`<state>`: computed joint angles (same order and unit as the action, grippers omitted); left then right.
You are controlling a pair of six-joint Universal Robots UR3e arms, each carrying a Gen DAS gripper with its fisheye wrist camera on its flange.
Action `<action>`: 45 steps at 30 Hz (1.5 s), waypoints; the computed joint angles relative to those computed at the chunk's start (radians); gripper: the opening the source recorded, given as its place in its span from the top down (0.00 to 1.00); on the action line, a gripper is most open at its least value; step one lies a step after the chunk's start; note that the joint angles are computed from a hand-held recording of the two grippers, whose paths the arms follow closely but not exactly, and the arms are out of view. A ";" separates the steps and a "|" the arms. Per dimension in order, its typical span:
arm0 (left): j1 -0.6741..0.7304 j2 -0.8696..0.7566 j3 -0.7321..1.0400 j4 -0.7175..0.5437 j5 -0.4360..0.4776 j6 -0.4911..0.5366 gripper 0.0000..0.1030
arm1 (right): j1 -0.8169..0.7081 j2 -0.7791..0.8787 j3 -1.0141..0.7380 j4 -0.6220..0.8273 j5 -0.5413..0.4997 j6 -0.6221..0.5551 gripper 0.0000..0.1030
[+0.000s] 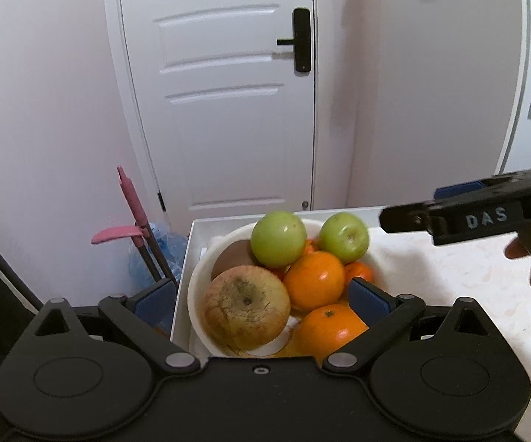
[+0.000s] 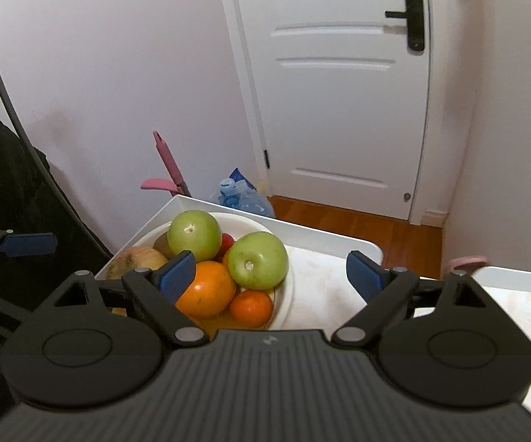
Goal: Organize fruits
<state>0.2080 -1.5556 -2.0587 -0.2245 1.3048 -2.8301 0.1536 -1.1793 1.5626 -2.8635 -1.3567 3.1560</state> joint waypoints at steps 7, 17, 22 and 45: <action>-0.056 0.146 -0.032 -0.043 0.048 -0.058 0.01 | -0.035 -0.310 0.200 0.073 -0.052 -0.002 0.00; -0.208 0.366 -0.030 -0.209 0.200 -0.194 0.01 | -0.130 -0.775 0.401 0.345 -0.119 -0.044 0.00; -0.312 0.435 -0.052 -0.236 0.291 -0.261 0.01 | -0.185 -0.975 0.496 0.473 -0.132 -0.054 0.00; -0.573 0.452 -0.095 -0.206 0.511 -0.363 0.00 | -0.290 -1.263 0.606 0.671 -0.151 -0.034 0.00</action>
<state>-0.3652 -1.1035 -2.1539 -0.4306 1.8154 -3.1935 -0.1363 -2.4426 2.1684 -2.1923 -1.5074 3.1219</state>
